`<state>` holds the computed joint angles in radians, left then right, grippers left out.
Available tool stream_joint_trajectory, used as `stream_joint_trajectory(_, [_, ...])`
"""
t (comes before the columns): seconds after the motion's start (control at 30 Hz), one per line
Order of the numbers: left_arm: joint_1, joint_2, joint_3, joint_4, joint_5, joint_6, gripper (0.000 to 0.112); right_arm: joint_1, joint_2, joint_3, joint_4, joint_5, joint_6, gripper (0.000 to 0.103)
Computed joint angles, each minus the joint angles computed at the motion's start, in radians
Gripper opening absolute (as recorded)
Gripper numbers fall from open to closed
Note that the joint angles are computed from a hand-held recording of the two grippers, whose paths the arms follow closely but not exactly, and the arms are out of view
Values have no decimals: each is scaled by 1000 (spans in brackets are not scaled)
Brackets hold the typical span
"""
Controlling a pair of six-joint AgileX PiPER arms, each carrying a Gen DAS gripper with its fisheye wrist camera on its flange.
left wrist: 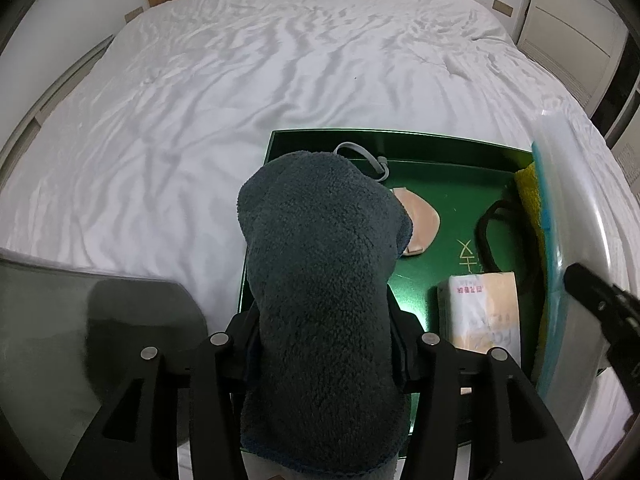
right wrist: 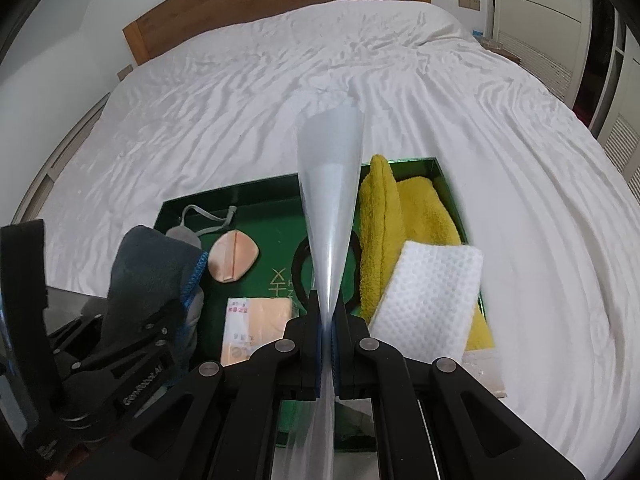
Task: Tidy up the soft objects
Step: 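Lower the clear zip bag into the tray and open the right gripper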
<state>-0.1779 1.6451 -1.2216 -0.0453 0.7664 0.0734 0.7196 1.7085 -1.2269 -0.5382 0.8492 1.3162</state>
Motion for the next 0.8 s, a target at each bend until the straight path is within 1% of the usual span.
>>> stream_joint_trajectory(0.3, [16, 1, 14, -42, -13, 41, 50, -8, 27, 10, 16, -37, -4, 3])
stream_joint_trajectory(0.57, [21, 5, 8, -60, -3, 50, 50, 25, 55, -46, 9, -39, -22, 3])
stream_joint_trajectory(0.8, [26, 15, 1, -82, 3, 78, 51, -11, 75, -21, 69, -136, -24, 3])
